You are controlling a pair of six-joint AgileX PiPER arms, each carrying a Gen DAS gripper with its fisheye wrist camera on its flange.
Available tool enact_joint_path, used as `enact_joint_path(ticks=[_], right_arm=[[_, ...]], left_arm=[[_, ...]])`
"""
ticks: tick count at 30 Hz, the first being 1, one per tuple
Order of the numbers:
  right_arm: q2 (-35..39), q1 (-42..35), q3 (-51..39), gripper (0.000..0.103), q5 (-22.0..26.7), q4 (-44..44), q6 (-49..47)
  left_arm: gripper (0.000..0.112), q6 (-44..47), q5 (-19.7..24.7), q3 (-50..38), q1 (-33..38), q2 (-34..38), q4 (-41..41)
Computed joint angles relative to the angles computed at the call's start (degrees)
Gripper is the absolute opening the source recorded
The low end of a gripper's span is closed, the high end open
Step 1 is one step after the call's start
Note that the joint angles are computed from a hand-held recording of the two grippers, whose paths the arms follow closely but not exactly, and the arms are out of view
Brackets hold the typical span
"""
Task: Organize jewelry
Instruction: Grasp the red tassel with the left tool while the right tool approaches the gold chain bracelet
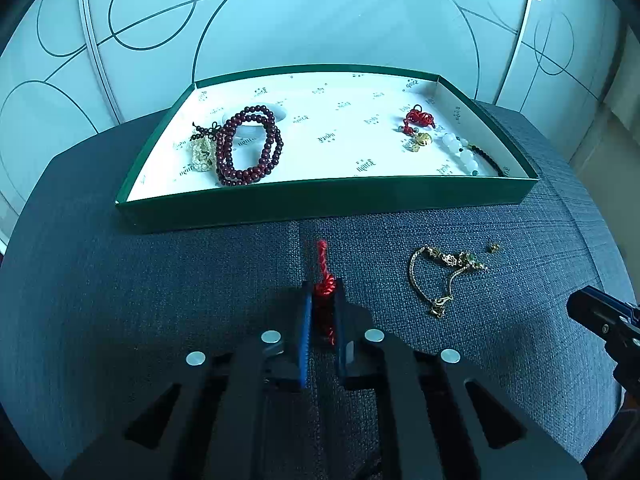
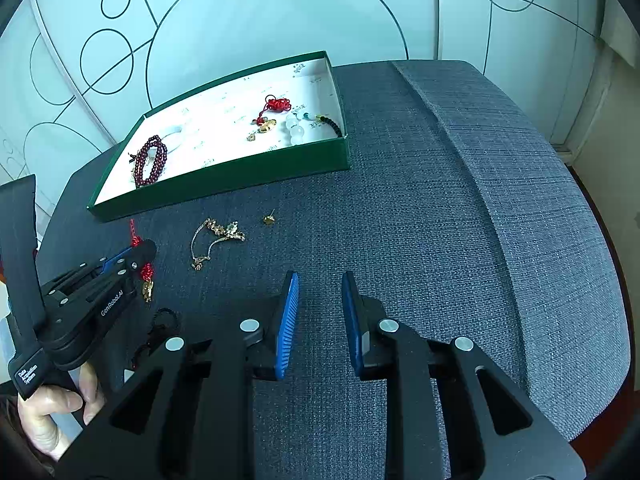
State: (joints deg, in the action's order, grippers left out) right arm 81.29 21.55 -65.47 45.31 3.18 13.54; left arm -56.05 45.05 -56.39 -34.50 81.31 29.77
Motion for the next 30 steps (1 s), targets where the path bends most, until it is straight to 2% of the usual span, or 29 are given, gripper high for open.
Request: enact_joint_path(ticks=[9,21,25,30], right_arm=[[1.4,2.0,-1.1,0.023,-0.2,-0.4,0.7],[8.8,7.9,-9.1,0.024,0.2,-1.1,2.3],[11.8,9.4,-12.0,0.033,0.3,-2.0,3.3],[14.4,10.4,-14.2,0.033,0.6,-3.3,4.2]], left_arm=[[0.007,1.1,0.5,1.1,1.2,-2.7,-0.5],[0.007,4.3,2.4,3.3,6.0,-8.2,-0.5],[0.007,5.7,1.9,4.3,8.1,-9.4,-1.6],[0.007,7.2,1.0,5.3,10.2,-9.8,-3.0]])
